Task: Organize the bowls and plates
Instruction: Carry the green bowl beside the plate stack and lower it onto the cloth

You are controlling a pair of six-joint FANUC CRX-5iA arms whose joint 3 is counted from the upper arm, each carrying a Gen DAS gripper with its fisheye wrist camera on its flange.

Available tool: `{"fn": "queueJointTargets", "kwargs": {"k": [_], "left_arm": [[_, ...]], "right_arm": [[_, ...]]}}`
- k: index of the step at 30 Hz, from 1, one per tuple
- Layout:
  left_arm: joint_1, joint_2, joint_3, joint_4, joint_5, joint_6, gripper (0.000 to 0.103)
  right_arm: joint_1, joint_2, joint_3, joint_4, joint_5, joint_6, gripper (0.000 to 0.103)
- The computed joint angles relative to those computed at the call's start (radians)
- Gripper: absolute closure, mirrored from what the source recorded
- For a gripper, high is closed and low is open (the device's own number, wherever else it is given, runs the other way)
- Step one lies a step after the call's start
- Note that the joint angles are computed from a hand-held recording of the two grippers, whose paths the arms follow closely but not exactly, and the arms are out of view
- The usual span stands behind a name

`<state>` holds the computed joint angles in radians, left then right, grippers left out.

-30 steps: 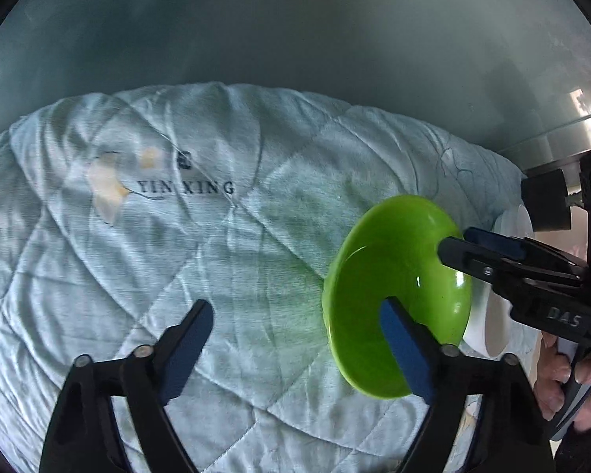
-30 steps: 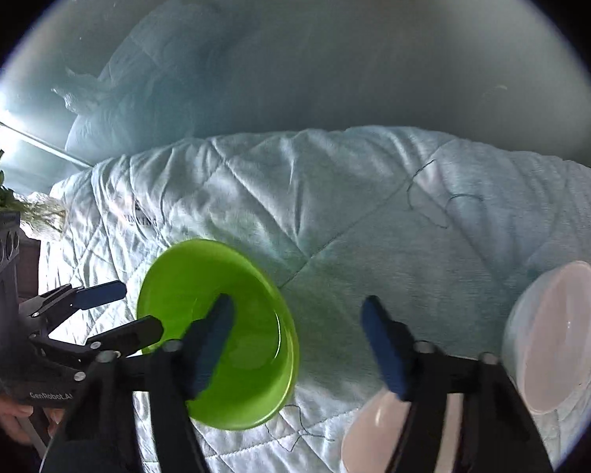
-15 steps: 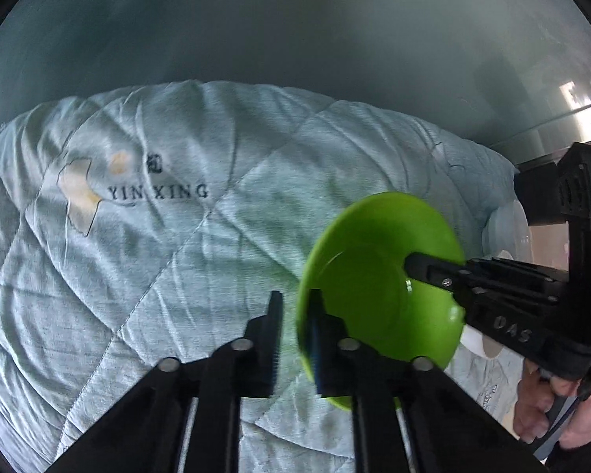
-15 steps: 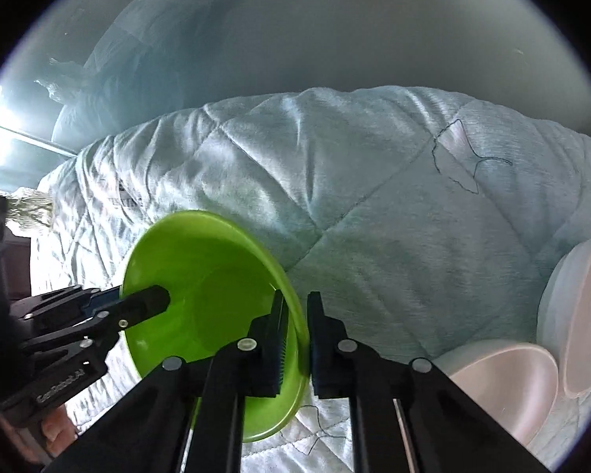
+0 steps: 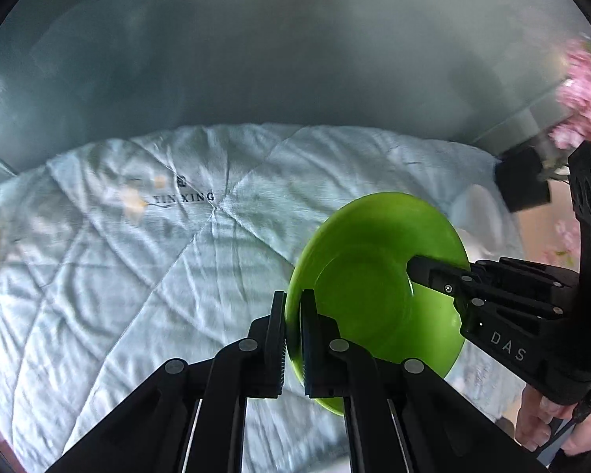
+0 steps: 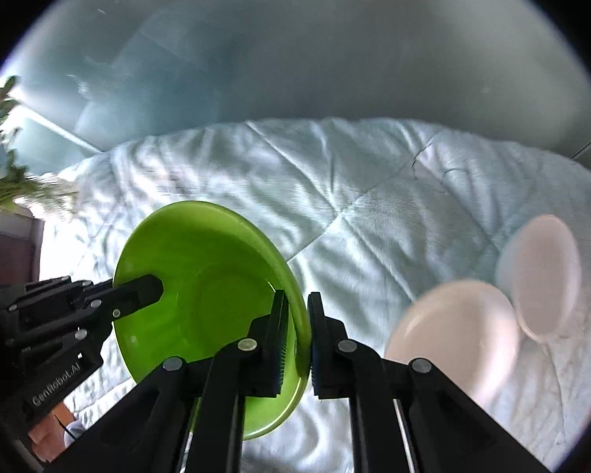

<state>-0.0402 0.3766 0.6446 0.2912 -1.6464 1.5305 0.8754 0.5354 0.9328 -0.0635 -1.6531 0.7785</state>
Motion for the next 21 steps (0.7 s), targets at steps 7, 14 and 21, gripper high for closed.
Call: {"fn": "queueJointTargets", "kwargs": {"k": [7, 14, 21], "left_arm": [[-0.046, -0.142, 0.045, -0.031, -0.072, 0.030, 0.100], [-0.164, -0.310, -0.045, -0.043, -0.080, 0.120, 0.100], [-0.287, -0.450, -0.254, -0.031, -0.029, 0.224, 0.100]], "right_arm": [[0.123, -0.196, -0.129, 0.151, 0.034, -0.091, 0.095], [0.244, -0.383, -0.291, 0.245, 0.006, -0.195, 0.095], [0.359, -0.558, -0.513, 0.273, -0.008, -0.323, 0.096]]}}
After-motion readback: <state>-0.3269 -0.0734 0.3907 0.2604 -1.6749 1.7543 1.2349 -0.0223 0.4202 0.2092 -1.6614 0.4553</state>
